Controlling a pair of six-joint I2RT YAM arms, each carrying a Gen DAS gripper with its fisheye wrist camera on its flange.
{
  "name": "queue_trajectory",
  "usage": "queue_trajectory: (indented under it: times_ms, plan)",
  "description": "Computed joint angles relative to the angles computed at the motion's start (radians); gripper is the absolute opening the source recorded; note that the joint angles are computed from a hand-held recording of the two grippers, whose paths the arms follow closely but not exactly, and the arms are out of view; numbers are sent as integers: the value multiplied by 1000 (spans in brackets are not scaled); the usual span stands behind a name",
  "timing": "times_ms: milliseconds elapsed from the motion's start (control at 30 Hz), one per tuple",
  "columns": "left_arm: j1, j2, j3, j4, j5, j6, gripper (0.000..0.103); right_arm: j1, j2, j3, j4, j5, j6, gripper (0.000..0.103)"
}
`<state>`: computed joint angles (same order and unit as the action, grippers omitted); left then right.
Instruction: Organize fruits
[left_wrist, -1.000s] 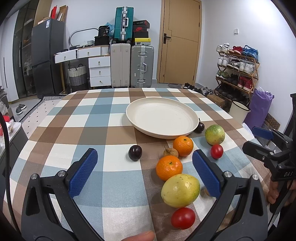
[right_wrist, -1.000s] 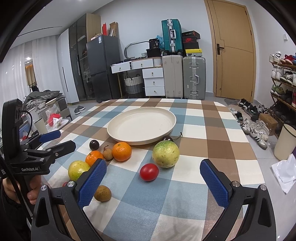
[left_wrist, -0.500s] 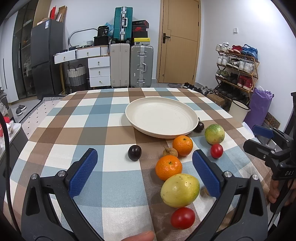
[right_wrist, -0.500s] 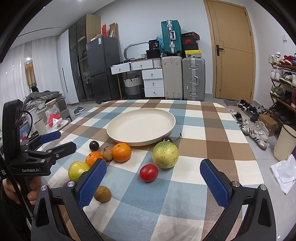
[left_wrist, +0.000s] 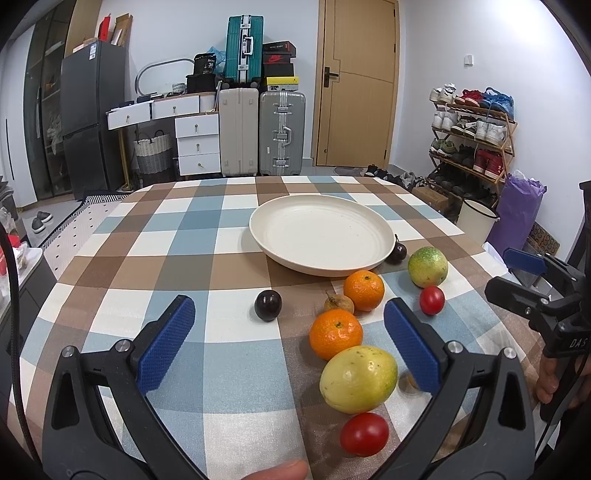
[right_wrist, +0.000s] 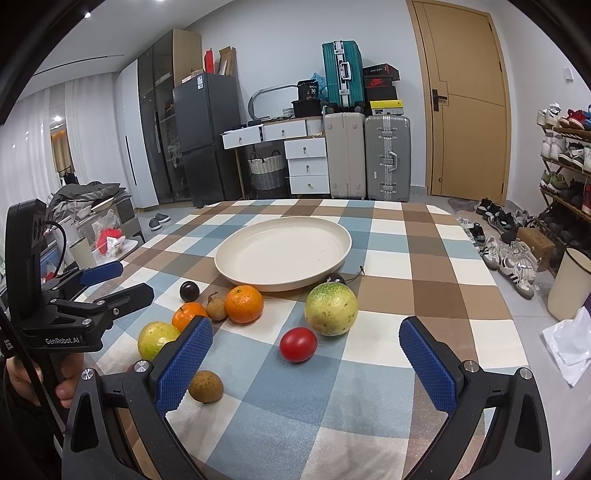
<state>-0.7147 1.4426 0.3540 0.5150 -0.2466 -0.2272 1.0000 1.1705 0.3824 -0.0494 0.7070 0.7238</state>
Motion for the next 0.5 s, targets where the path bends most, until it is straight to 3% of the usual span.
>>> queue_trajectory:
  times_ms: [500]
  plan:
    - [-12, 15, 4, 8, -11, -1, 102, 1, 22, 8, 9, -3, 11, 103]
